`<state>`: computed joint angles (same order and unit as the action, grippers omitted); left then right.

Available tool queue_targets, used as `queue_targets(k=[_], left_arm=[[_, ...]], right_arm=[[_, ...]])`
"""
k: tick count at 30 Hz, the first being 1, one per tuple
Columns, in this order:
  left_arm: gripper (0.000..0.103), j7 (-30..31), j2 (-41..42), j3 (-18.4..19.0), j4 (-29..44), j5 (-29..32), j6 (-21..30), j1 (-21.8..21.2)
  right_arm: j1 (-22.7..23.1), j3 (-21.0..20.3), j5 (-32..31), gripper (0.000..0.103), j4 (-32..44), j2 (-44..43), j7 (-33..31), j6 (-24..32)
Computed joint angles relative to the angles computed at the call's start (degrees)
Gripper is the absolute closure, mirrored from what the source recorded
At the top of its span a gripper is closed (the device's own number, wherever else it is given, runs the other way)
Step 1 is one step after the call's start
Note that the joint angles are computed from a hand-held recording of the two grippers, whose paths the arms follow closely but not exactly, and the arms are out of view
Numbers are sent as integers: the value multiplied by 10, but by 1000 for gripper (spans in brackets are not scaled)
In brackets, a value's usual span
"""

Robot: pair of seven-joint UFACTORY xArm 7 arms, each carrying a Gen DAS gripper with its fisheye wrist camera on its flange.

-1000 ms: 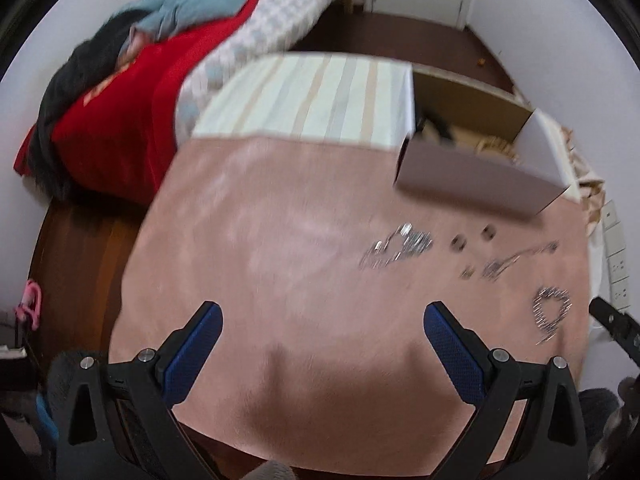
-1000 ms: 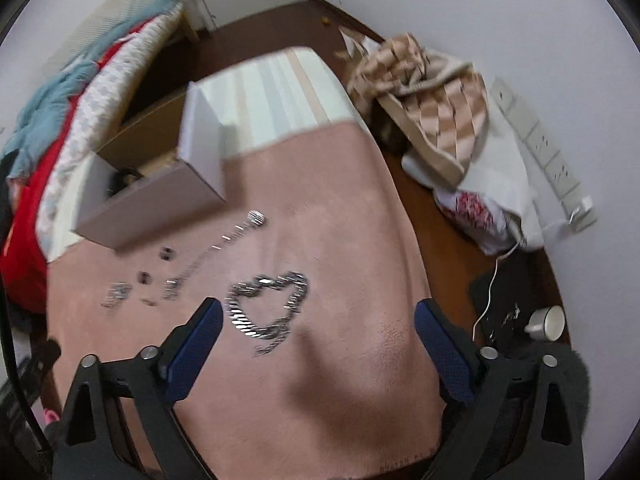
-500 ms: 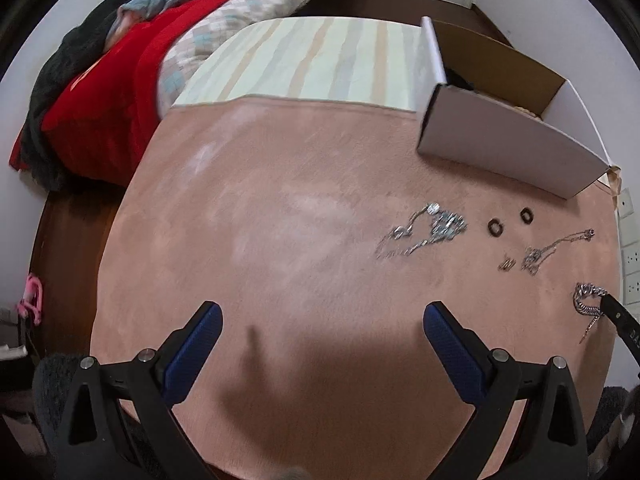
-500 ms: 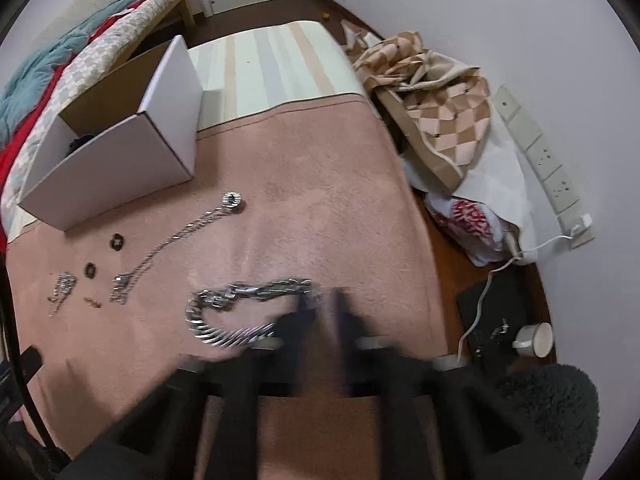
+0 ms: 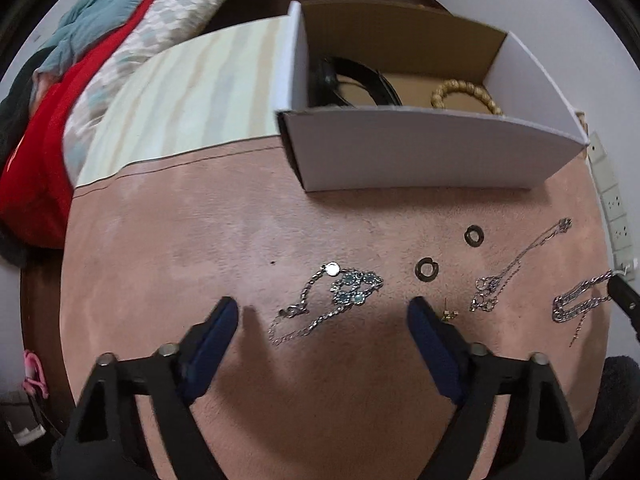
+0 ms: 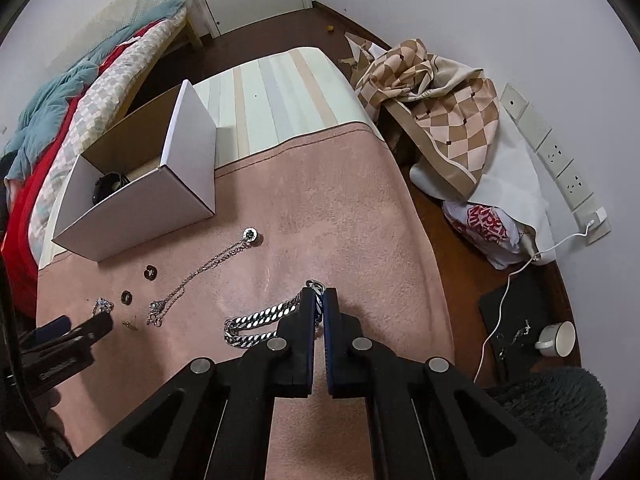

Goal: Organize jewelry
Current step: 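Grasp silver heart chain bracelet with right tool while left tool approaches necklace, then grasp silver necklace with blue stones using left tool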

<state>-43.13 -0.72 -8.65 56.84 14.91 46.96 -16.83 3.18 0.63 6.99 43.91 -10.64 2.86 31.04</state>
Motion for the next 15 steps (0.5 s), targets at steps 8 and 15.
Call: queue_targets(k=[8,15], left_arm=[[91,28,-1,-1,-5,-20,-42,-1],[100,36,-39,6,-30,-43,-71,10]], right_arm=[[1,-1,6,99,1,3,-6,4],[11,-6,35,99,-1,-15,-31,16]])
